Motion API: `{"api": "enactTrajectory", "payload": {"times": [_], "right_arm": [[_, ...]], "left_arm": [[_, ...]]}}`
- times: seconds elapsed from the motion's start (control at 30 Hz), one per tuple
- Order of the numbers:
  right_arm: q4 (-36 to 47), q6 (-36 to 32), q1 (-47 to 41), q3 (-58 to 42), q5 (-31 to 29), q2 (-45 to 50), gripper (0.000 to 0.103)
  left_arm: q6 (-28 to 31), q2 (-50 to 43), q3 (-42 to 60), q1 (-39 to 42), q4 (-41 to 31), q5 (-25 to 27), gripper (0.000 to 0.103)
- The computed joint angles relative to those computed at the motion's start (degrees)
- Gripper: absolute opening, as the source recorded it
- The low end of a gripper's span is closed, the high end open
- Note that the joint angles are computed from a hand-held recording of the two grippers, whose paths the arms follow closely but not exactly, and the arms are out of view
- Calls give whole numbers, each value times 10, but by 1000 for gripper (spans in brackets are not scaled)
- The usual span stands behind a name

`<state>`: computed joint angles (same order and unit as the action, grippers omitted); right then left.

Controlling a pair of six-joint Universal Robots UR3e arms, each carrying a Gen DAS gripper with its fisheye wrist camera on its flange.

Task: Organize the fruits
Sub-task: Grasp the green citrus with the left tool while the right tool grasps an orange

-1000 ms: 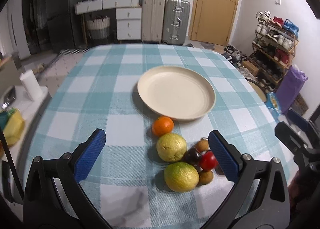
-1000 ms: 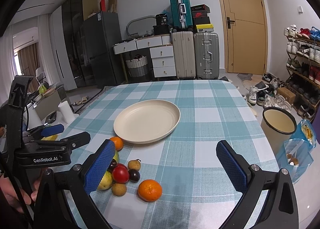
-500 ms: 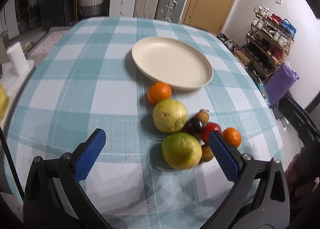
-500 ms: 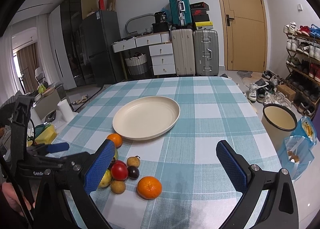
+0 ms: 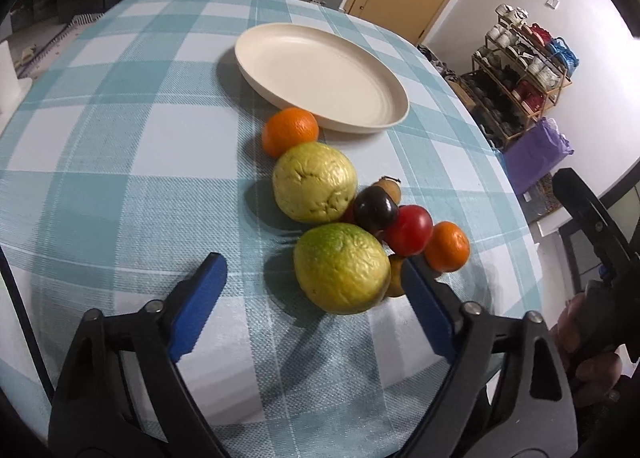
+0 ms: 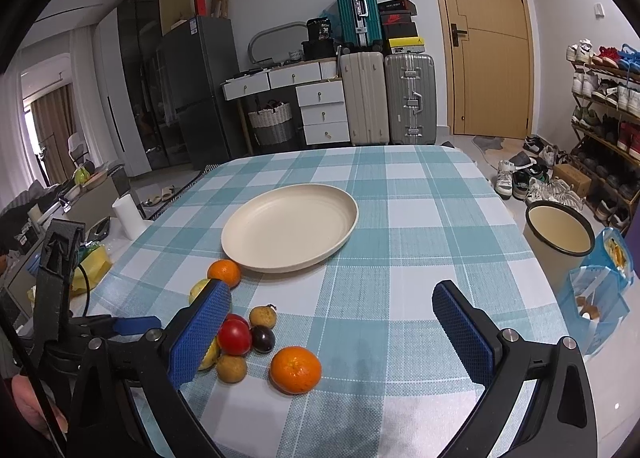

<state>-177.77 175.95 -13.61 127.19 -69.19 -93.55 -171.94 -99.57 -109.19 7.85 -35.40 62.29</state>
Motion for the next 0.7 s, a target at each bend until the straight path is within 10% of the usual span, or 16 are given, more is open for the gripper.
{"api": "enactTrajectory", "payload": {"times": [0.27, 0.7], "right_arm": [[0, -2, -1, 1, 0, 7, 103], [14, -4, -2, 0, 9, 10, 103]], "left_arm": [[24, -11, -4, 18, -12, -63, 49], [38, -11, -3, 48, -40, -99, 49]]}}
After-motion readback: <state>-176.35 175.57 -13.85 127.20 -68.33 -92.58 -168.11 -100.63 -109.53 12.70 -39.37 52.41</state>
